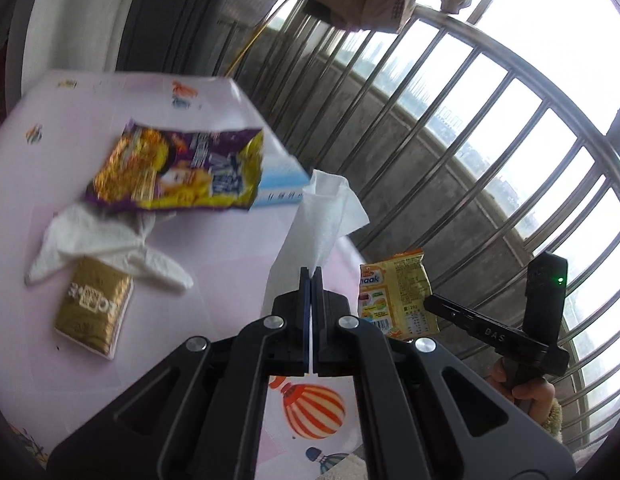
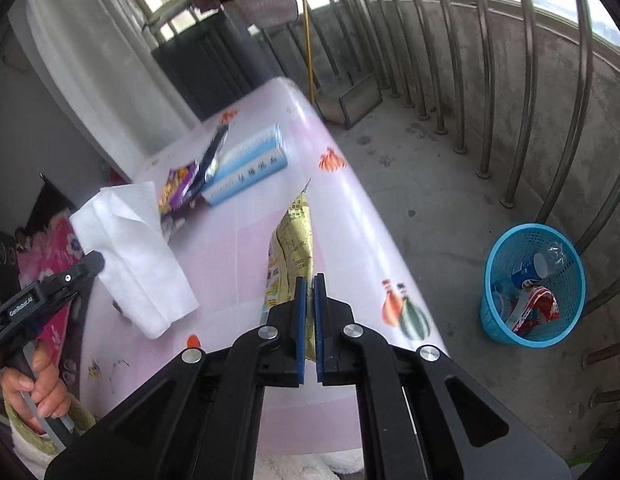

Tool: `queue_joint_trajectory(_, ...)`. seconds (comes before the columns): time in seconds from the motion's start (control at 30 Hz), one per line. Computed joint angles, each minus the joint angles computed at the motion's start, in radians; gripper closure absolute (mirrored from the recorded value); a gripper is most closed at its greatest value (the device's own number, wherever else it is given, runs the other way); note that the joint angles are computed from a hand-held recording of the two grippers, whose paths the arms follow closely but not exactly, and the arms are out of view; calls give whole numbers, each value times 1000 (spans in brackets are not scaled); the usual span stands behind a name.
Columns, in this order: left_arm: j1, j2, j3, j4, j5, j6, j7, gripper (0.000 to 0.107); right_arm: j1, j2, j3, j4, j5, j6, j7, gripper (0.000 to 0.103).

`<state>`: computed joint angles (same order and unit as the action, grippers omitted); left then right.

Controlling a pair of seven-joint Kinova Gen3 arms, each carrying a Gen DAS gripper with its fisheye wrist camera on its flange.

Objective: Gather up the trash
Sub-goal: 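Carry tissue and yellow packet over the blue wastebasket and open both tools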

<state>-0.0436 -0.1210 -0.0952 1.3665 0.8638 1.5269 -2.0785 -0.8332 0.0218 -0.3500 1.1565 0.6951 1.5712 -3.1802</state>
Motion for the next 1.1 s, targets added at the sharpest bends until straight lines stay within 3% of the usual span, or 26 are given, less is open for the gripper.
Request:
queue_joint_trajectory(0.33,41,24,40,-93,25,2,27,107,27,-69,-61,54,81,57,-93,99)
queue_joint_trajectory(0.6,141,107,159,-223,11,-13,64,107,110,-167,-162,142,118,206,-249,99)
queue_joint_trajectory(0.8,306,238,307,-380,-111,-45,155,107,209,-280,-203,262,35,284,-381,99)
queue_joint_trajectory(0.93,448,378,372,-514,-213,-15,271,107,268,-372,-168,371,-63,241,-442,99)
queue_joint_trajectory(1.1,645,541,396,-645,-371,12,378,107,322,-479,-93,524,-174,140,-480,99)
